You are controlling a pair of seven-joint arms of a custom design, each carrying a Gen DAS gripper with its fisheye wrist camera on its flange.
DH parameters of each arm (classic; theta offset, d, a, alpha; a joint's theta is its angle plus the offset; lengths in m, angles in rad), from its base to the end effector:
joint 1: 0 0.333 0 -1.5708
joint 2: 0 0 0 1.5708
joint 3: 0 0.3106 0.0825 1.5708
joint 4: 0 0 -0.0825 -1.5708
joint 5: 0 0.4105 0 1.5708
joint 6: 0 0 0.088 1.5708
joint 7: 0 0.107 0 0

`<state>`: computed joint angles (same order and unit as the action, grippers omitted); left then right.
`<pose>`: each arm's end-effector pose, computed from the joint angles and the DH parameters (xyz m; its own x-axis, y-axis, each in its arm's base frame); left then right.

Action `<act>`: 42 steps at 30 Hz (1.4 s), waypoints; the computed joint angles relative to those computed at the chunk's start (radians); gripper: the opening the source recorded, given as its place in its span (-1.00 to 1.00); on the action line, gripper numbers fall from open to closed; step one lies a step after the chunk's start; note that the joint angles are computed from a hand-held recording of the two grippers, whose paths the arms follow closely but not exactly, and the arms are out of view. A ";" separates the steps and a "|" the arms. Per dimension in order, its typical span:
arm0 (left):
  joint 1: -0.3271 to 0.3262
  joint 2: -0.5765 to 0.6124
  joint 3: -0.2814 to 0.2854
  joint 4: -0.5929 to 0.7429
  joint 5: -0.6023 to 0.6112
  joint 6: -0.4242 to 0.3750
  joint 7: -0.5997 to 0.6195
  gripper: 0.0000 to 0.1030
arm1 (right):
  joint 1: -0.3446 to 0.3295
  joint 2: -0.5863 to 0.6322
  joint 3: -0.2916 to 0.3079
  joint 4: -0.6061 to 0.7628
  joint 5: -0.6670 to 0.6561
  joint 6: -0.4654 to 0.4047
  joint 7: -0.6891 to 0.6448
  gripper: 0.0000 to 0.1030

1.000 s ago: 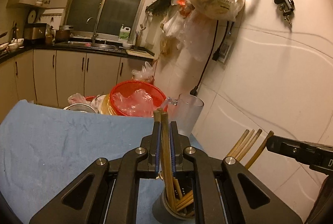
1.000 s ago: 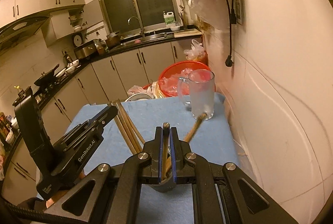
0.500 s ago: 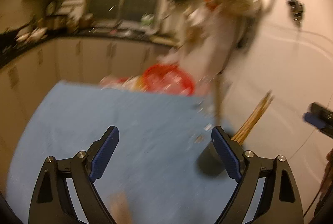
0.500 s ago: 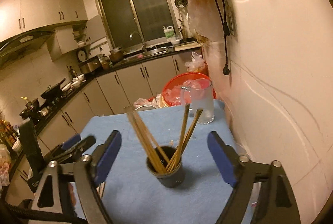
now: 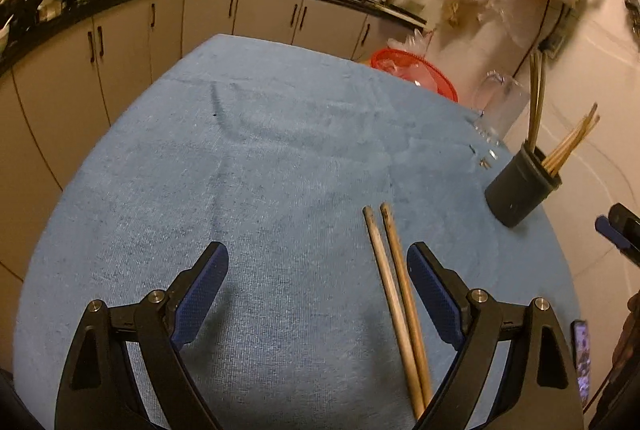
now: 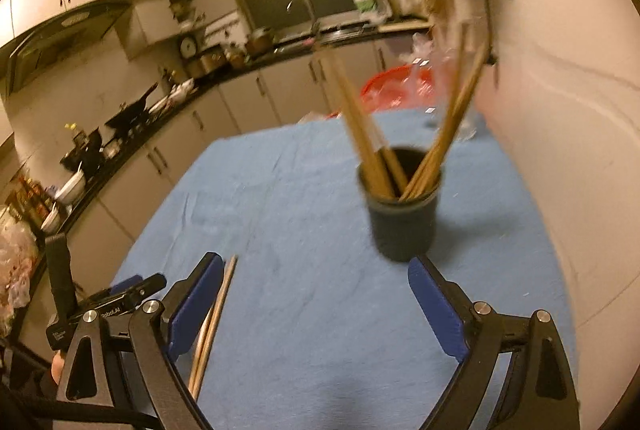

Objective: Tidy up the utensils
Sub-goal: 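Move both tools back to the last chopsticks on the towel, then grasp a chopstick with the left tool while the right tool grasps the last one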

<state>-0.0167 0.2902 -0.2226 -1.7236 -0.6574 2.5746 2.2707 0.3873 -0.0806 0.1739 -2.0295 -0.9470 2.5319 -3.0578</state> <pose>0.6889 -0.1425 0.4625 -0.5009 -0.8319 0.2388 -0.7175 0.2448 -0.6521 0.5021 0.3289 0.5284 -0.2911 -0.9128 -0.2865 -0.5370 0.4038 -0.7407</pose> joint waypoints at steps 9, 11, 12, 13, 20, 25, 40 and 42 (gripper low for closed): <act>-0.074 0.111 0.014 0.151 0.206 -0.043 -0.133 0.64 | 0.036 0.075 -0.013 0.074 0.038 -0.016 -0.078 0.81; -0.085 0.141 0.015 0.193 0.243 -0.071 -0.157 0.35 | 0.040 0.073 -0.017 0.071 0.048 -0.015 -0.087 0.79; -0.099 0.163 0.023 0.223 0.279 -0.088 -0.178 0.26 | 0.041 0.073 -0.019 0.072 0.053 -0.015 -0.092 0.77; -0.109 0.177 0.027 0.240 0.305 -0.096 -0.197 0.05 | 0.041 0.073 -0.020 0.073 0.058 -0.017 -0.098 0.74; -0.106 0.248 0.004 0.329 0.339 -0.156 -0.232 -0.43 | 0.042 0.087 -0.026 0.089 0.101 -0.015 -0.153 0.62; -0.114 0.235 0.005 0.302 0.361 -0.127 -0.209 -0.48 | 0.045 0.136 -0.039 0.131 0.151 0.008 -0.203 0.56; -0.008 0.272 -0.005 0.406 0.273 -0.349 -0.083 -0.88 | 0.034 0.323 -0.060 0.293 0.461 0.106 -0.485 -0.22; 0.004 0.271 -0.006 0.403 0.249 -0.359 -0.071 -0.88 | 0.014 0.384 -0.042 0.349 0.586 0.136 -0.586 -0.30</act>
